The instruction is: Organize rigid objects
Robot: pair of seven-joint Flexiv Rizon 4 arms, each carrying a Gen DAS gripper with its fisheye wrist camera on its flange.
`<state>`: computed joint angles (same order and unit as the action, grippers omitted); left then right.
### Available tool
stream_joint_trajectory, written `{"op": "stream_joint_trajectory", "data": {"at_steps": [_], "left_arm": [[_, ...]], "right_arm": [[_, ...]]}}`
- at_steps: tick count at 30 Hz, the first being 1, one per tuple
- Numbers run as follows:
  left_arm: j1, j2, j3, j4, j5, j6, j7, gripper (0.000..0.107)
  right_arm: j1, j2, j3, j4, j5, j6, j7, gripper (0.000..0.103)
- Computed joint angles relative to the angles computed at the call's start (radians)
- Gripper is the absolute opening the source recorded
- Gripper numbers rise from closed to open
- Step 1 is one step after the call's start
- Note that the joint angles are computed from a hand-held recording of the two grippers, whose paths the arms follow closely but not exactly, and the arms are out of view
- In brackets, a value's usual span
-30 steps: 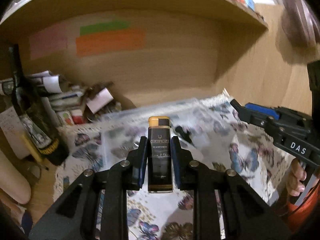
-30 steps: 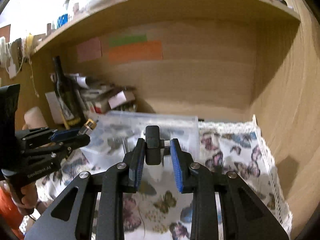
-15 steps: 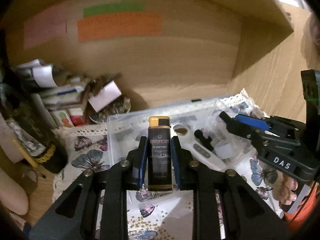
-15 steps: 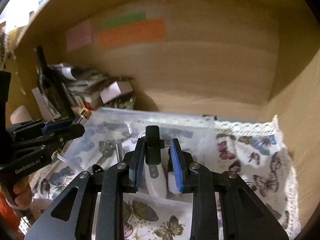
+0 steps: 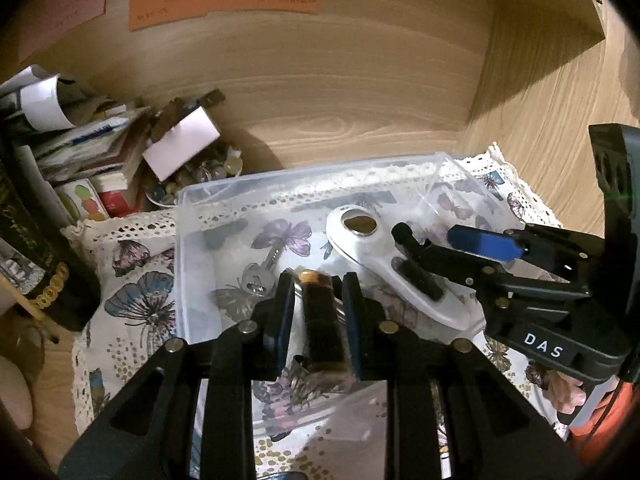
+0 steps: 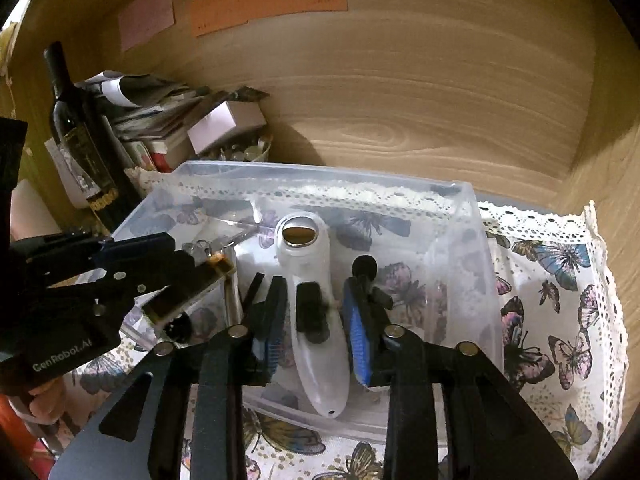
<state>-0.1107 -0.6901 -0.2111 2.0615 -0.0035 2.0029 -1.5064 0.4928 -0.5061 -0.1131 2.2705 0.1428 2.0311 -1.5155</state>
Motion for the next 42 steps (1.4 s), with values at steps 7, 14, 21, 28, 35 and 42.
{"op": "stream_joint_trajectory", "data": {"at_steps": [7, 14, 21, 28, 35, 42], "left_arm": [[-0.016, 0.063, 0.033, 0.076, 0.01, 0.108, -0.034, 0.026], [-0.111, 0.119, 0.118, 0.185, -0.035, 0.325, -0.023, 0.038], [-0.147, 0.15, 0.129, 0.305, -0.065, 0.554, -0.044, 0.075], [-0.195, 0.157, 0.136, 0.396, -0.141, 0.73, -0.054, 0.1], [-0.2, 0.149, 0.127, 0.434, -0.155, 0.816, -0.057, 0.102], [-0.186, 0.148, 0.121, 0.441, -0.138, 0.824, -0.061, 0.103]], "right_arm": [[0.054, 0.06, -0.017, 0.057, 0.083, 0.093, -0.057, 0.038], [0.086, 0.147, 0.046, 0.133, 0.229, 0.252, -0.156, 0.058], [0.101, 0.199, 0.148, 0.192, 0.399, 0.451, -0.262, 0.087], [0.091, 0.195, 0.243, 0.236, 0.486, 0.618, -0.271, 0.103], [0.092, 0.188, 0.274, 0.266, 0.509, 0.666, -0.251, 0.103], [0.091, 0.18, 0.278, 0.28, 0.51, 0.689, -0.229, 0.103]]}}
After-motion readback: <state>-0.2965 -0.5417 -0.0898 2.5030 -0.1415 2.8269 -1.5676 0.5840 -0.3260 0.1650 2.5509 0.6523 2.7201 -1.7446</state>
